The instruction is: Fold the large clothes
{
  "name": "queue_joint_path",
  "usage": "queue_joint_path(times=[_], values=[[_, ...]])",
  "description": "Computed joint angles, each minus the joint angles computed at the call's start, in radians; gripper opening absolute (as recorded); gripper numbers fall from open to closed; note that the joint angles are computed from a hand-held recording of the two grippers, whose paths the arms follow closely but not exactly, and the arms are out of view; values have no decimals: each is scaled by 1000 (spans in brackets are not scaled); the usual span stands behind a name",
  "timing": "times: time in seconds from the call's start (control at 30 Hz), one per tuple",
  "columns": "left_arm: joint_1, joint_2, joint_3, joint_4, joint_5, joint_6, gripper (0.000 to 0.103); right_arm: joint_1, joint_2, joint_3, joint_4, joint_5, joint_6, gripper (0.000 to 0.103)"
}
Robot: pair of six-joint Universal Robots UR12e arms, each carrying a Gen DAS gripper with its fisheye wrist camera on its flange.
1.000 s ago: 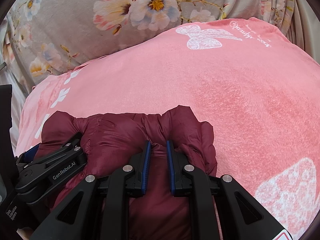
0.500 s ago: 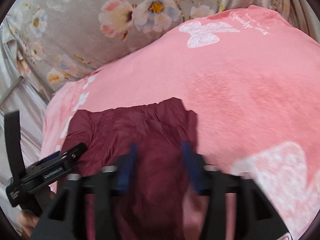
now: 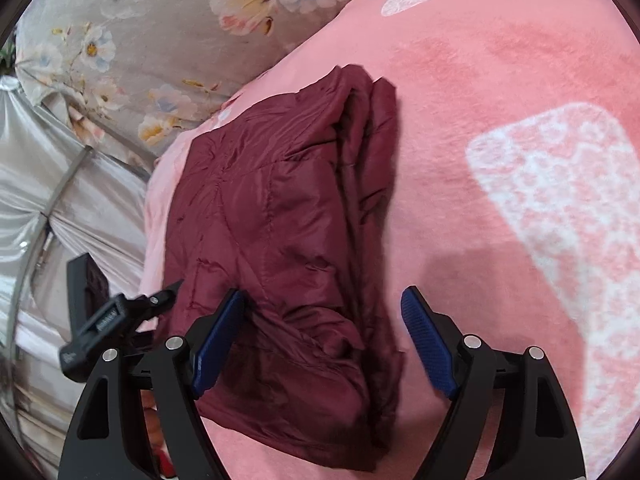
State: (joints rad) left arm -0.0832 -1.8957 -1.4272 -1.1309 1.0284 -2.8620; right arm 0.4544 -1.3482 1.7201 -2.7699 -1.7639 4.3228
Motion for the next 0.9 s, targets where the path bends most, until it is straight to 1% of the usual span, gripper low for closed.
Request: queue_joint_path(times=[0.03, 0.1, 0.17, 0.2, 0.23, 0.27, 0.33, 0.37, 0.4, 0.43, 0.5, 0.57, 0.6, 0.73, 0.8, 0.9], values=[[-1, 3, -6, 8, 0, 4, 98, -5, 6, 0, -26, 15, -1, 80], [-5, 7, -10, 15, 3, 14, 98, -11, 18, -5, -55, 36, 3, 77], [-15, 20, -25, 54, 32, 20, 95, -19, 30, -13, -83, 66, 2, 59], [-21, 28, -36, 85, 53, 20, 90, -20, 35, -16, -87, 70, 14, 54], [-26, 32, -37, 100, 66, 22, 82, -20, 35, -19, -89, 66, 12, 40], [-29, 38, -41, 118, 79, 26, 78, -18, 34, -21, -94, 58, 3, 28], [-29, 57, -53, 154, 88, 49, 59, -6, 28, -37, -85, 17, -25, 22], [-26, 63, -55, 164, 79, 61, 55, 0, 25, -41, -80, -3, -33, 20], [-22, 72, -58, 174, 62, 77, 50, 11, 23, -54, -63, -36, -50, 20], [-15, 83, -61, 183, 39, 90, 46, 19, 21, -66, -46, -66, -70, 19], [-9, 97, -64, 204, 14, 103, 43, 41, 19, -95, -13, -136, -106, 18], [-4, 111, -67, 231, -12, 113, 43, 61, 16, -118, 6, -203, -143, 18], [1, 119, -69, 243, -33, 121, 42, 66, 12, -120, 5, -224, -154, 18], [11, 142, -69, 308, -103, 129, 41, 87, 2, -144, -22, -313, -215, 18], [3, 144, -58, 356, -127, 118, 41, 98, 2, -164, -32, -362, -258, 18], [11, 148, -40, 419, -182, 108, 41, 113, 10, -209, -51, -437, -340, 18]])
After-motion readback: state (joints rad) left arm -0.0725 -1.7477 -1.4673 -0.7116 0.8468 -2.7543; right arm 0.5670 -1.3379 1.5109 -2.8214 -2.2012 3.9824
